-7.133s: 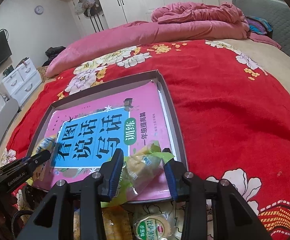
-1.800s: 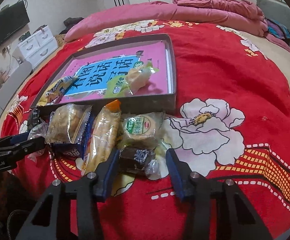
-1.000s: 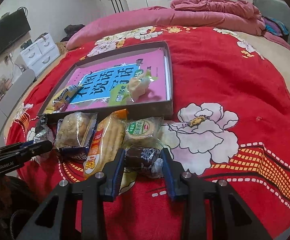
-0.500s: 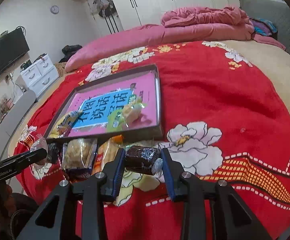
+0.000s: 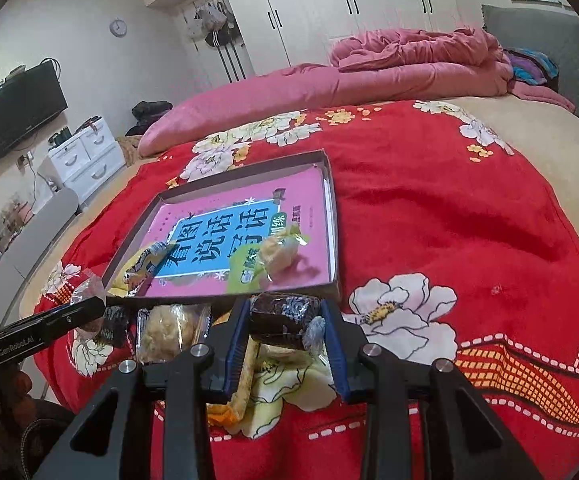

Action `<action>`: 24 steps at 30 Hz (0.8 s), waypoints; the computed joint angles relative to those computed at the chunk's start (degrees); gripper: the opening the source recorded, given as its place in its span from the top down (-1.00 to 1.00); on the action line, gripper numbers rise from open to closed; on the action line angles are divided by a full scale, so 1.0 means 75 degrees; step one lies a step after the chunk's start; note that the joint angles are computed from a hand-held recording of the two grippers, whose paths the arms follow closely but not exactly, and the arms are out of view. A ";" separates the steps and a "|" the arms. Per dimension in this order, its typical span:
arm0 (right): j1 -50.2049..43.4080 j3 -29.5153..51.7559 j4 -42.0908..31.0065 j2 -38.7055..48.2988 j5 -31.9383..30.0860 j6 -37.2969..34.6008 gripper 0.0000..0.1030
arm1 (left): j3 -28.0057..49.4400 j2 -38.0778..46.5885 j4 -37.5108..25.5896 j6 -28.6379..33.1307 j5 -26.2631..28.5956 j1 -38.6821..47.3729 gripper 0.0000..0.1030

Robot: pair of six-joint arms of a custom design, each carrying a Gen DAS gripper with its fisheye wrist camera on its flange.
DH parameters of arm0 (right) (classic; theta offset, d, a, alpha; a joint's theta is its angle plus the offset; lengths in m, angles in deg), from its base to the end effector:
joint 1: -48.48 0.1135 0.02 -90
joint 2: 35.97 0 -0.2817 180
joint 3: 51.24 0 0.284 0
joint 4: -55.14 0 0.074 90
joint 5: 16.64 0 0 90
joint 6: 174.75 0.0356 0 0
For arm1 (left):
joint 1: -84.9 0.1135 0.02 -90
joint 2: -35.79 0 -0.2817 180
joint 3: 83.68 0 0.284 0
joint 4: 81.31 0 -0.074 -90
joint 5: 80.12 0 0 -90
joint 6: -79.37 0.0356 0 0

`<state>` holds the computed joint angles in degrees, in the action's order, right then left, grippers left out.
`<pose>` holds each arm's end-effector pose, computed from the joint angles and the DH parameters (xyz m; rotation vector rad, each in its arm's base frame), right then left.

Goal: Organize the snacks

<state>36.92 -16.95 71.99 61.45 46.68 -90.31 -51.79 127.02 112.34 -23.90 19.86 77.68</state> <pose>0.2558 -0.0360 0.0630 -0.0979 2.3033 0.4011 0.2443 -0.0372 0.0728 -0.0412 2.3849 -0.3775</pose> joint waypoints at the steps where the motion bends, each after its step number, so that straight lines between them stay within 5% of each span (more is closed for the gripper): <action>1: 0.0021 0.0022 0.0029 0.0023 0.0008 0.0037 0.30 | 0.0049 0.0059 0.0019 -0.0011 0.0003 0.0030 0.28; 24: 0.0625 0.0579 0.0279 0.0417 0.0412 0.0592 0.30 | 0.1265 0.1326 -0.0054 -0.0088 0.0004 -0.0095 0.28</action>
<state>41.60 -12.61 74.08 64.58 49.77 -85.87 -42.31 136.96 111.94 -24.56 19.89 76.97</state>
